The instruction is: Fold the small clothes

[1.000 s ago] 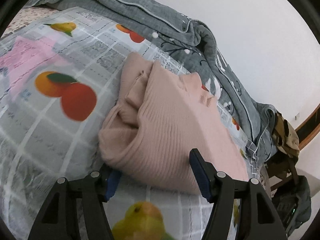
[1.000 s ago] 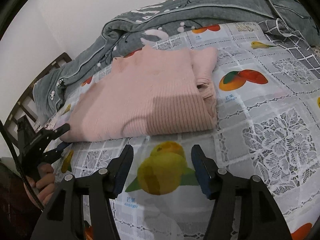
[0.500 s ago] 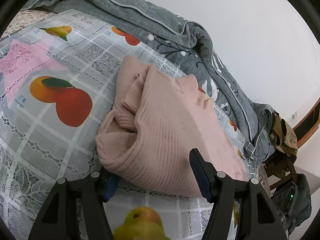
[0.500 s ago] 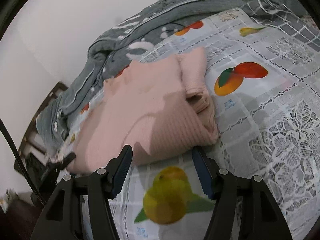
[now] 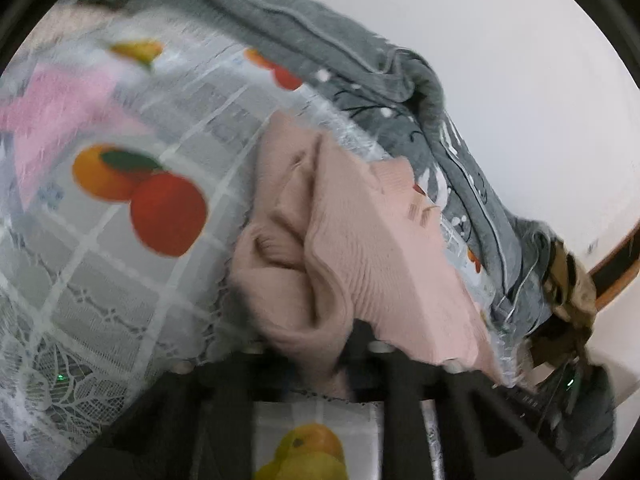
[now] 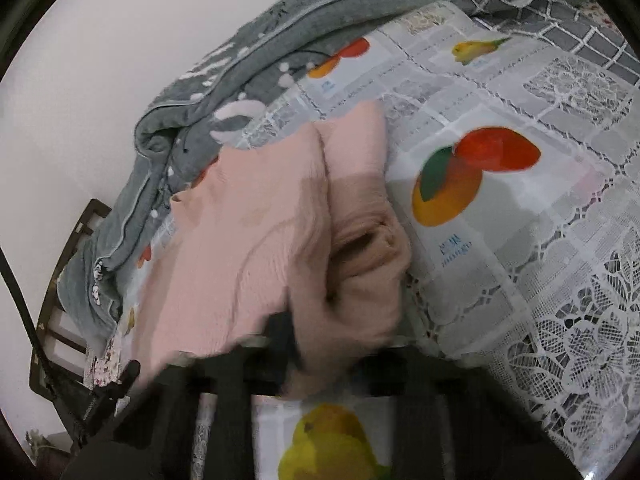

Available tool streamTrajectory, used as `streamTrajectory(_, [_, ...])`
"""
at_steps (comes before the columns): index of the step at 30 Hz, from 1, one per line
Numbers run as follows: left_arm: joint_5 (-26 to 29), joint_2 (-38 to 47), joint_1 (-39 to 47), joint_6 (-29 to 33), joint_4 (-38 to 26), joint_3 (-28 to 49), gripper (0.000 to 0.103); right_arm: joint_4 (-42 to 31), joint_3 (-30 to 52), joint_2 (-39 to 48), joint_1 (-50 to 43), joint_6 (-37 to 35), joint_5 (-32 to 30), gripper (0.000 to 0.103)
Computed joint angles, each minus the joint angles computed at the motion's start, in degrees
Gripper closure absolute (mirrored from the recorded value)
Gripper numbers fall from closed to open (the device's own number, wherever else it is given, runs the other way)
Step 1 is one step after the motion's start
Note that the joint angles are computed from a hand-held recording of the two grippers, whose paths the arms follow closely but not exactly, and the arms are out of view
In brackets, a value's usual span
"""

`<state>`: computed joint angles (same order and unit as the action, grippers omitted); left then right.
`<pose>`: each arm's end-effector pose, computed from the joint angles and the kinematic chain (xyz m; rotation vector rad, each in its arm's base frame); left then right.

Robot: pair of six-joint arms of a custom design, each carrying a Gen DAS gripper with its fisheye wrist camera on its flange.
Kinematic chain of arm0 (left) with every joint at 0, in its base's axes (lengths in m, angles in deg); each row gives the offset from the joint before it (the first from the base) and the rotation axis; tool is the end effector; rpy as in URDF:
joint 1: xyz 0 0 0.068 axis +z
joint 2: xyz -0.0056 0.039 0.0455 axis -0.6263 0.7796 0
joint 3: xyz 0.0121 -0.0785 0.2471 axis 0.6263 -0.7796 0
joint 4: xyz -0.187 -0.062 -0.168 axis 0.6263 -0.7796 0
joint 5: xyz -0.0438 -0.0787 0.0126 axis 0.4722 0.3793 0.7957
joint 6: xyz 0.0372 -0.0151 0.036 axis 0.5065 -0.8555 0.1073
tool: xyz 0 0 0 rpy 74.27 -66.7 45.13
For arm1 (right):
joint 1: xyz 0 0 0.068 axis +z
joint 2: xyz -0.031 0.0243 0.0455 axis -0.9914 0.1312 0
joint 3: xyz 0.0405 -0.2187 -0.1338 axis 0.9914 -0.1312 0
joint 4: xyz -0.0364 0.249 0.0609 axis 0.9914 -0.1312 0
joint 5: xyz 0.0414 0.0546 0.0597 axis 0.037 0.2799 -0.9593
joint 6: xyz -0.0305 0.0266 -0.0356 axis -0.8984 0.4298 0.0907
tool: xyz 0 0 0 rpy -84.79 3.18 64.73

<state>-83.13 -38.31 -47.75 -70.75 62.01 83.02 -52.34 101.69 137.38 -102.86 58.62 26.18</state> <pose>0.1644 -0.0239 0.1513 -0.9259 2.0208 -0.5848 0.3353 -0.0978 0.1693 0.0024 2.4894 0.8744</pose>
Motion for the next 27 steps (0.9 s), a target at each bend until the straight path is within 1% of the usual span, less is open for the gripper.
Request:
streamTrajectory(1, [1.1, -1.6, 0.9, -0.5, 0.1, -1.0, 0.092, -0.2, -0.3, -0.4, -0.3, -0.8, -0.1, 0.093])
streamTrajectory(2, [0.7, -3.1, 0.5, -0.7, -0.9, -1.3, 0.092, -0.8, -0.6, -1.1, -0.6, -2.2, 0.0, 0.093])
streamTrajectory(6, [-6.8, -8.6, -7.5, -2.1, -10.1, 0.3, 0.092, -4.9, -2.3, -4.4, -3.3, -7.9, 0.0, 0.094])
streamTrajectory(9, [-12.9, -14.6, -16.1, -6.8, -18.3, 0.5, 0.092, -10.0, -2.5, -5.8, -6.7, -13.6, -0.3, 0.094])
streamTrajectory(12, [-22.0, -20.5, -28.9, -16.0, -27.3, 0.8, 0.092, -16.3, -2.7, -7.4, -11.2, -20.6, -0.1, 0.094])
streamTrajectory(14, [-28.1, -21.2, -37.7, -23.0, -31.8, 1.4, 0.091, -19.4, -3.0, -8.7, -13.7, -25.2, 0.3, 0.094])
streamTrajectory(15, [-30.4, -21.0, -40.9, -25.7, -33.2, 1.7, 0.088, -20.8, -2.9, -9.3, -14.6, -27.8, 1.1, 0.093])
streamTrajectory(16, [-32.1, -20.2, -43.1, -28.0, -34.1, 1.9, 0.086, -22.2, -2.6, -9.6, -15.4, -30.2, 2.0, 0.089])
streamTrajectory(17, [-32.8, -19.5, -43.7, -29.2, -34.4, 2.0, 0.080, -23.0, -2.4, -10.1, -16.4, -31.9, 2.9, 0.081])
streamTrajectory(18, [-32.1, -20.2, -42.9, -28.6, -34.0, 1.6, 0.077, -23.2, -2.1, -10.6, -17.2, -32.9, 3.6, 0.076])
streamTrajectory(19, [-31.0, -20.3, -41.8, -27.4, -33.1, 1.3, 0.077, -22.8, -2.1, -11.7, -18.1, -33.6, 4.3, 0.072])
streamTrajectory(21, [-28.5, -20.5, -38.8, -24.3, -32.3, 1.6, 0.073, -21.6, -2.1, -14.2, -19.3, -34.7, 5.3, 0.071])
streamTrajectory(23, [-26.1, -18.8, -35.2, -20.2, -31.0, 2.5, 0.067, -17.5, -3.7, -18.9, -19.1, -33.6, 6.7, 0.071])
streamTrajectory(25, [-25.6, -16.1, -33.0, -17.2, -29.7, 3.6, 0.063, -13.8, -5.2, -23.1, -17.4, -32.1, 7.5, 0.071])
streamTrajectory(27, [-24.5, -13.0, -30.4, -14.3, -28.1, 4.7, 0.061, -12.7, -5.7, -25.5, -13.7, -31.0, 7.3, 0.068])
